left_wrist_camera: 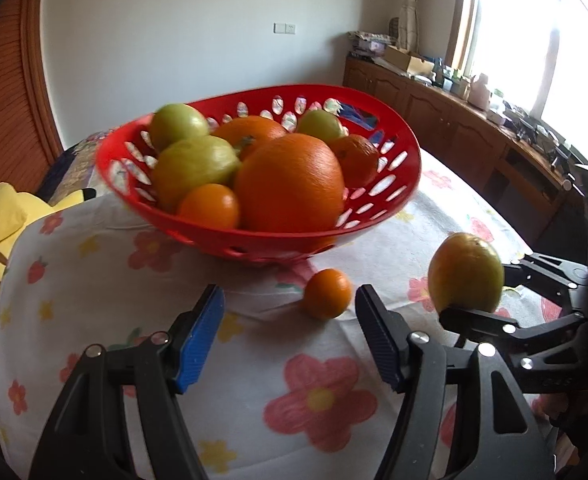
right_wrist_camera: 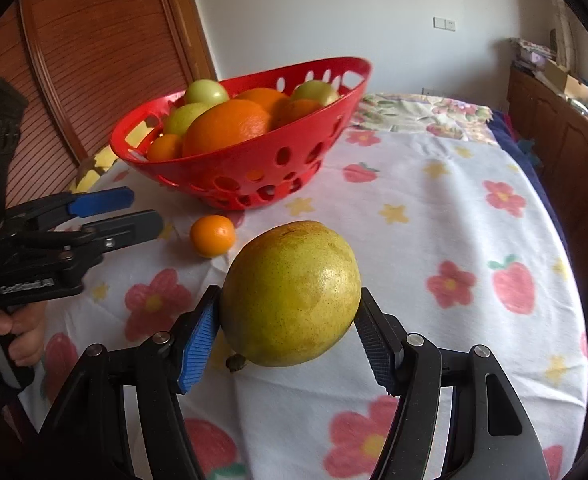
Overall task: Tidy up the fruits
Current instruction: 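Grasp the small mandarin with the left tool while the right tool holds the pomelo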
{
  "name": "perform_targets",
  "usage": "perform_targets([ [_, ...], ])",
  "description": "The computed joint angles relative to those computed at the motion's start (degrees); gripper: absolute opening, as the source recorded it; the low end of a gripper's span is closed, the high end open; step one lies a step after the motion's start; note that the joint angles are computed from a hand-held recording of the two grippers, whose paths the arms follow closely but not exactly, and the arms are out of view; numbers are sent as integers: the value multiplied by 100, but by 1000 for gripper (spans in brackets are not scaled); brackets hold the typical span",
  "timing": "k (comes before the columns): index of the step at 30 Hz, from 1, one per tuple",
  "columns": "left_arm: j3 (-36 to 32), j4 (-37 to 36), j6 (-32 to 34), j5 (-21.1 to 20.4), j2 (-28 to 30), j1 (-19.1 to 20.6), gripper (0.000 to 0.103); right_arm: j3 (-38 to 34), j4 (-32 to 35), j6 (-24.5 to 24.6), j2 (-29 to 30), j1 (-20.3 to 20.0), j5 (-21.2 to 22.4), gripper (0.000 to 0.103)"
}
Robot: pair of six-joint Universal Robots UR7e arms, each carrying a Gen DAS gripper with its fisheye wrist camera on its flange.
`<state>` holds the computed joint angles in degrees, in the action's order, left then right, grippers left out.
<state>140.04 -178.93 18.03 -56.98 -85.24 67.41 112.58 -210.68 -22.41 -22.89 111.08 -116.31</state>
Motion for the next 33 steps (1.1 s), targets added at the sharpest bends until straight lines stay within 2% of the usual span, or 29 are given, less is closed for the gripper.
perform_targets([
  [10,-173,254,-232,111,493,-61,42,304,-166,-110,-213,-195,125,68],
  [19,-271,303,-282,215,662,-75,40,419,-149,-158,-296,-289,314,68],
  [21,-283,309,-294,218,687,-71,38,429,-159,-183,-296,-298,318,68],
  [23,-286,336,-313,203,698,-66,31,444,-157,-186,-309,-315,343,68],
  [33,-123,429,-291,137,426,-133,31,441,-147,-165,-301,-317,302,68],
])
